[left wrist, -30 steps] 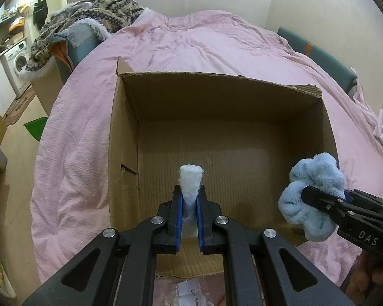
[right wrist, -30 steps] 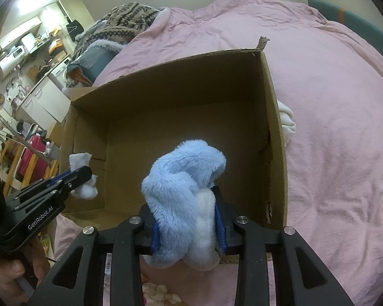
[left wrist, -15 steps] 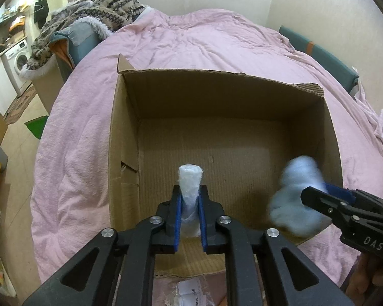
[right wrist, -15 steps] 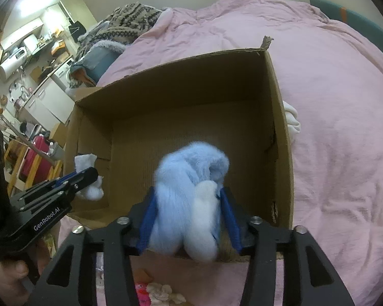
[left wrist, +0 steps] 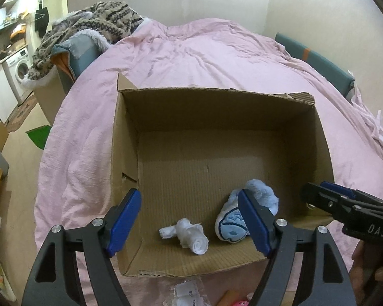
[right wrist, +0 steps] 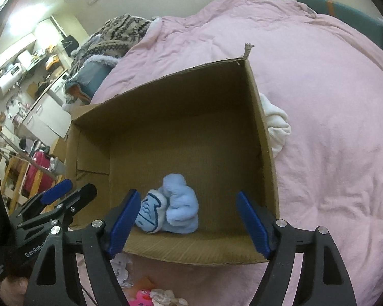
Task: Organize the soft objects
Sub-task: 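Open both grippers to drop the items into the box, then withdraw both grippers from the box toward the remaining items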
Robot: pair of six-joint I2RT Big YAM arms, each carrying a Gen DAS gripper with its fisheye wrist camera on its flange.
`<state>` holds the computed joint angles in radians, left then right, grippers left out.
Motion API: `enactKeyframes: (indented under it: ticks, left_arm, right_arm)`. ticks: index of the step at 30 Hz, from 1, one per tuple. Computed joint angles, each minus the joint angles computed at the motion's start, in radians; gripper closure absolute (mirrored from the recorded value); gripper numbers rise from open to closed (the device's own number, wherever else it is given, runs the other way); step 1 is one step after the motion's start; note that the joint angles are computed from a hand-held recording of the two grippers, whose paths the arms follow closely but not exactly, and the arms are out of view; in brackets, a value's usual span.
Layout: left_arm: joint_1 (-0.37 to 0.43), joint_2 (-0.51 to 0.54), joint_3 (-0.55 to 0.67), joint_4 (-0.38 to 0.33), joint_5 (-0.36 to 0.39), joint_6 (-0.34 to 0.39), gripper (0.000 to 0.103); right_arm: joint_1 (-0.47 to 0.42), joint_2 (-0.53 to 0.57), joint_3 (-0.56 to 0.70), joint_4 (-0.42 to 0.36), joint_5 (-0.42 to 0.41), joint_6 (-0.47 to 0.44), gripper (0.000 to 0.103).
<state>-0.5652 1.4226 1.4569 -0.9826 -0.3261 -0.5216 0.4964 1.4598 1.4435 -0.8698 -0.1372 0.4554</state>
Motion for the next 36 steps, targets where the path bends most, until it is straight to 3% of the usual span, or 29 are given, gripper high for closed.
enactKeyframes:
  ticks: [16,36]
  left_arm:
    - [-0.010,-0.078,-0.035,-0.023,-0.038,-0.062,0.027]
    - [-0.051,-0.182,-0.097,-0.117,-0.085,-0.154,0.027]
  right_arm:
    - [-0.002,-0.059,-0.031,-0.002,0.009,0.018,0.020]
    - [0.020,-0.171,-0.102,-0.061,0.004,0.027,0.020]
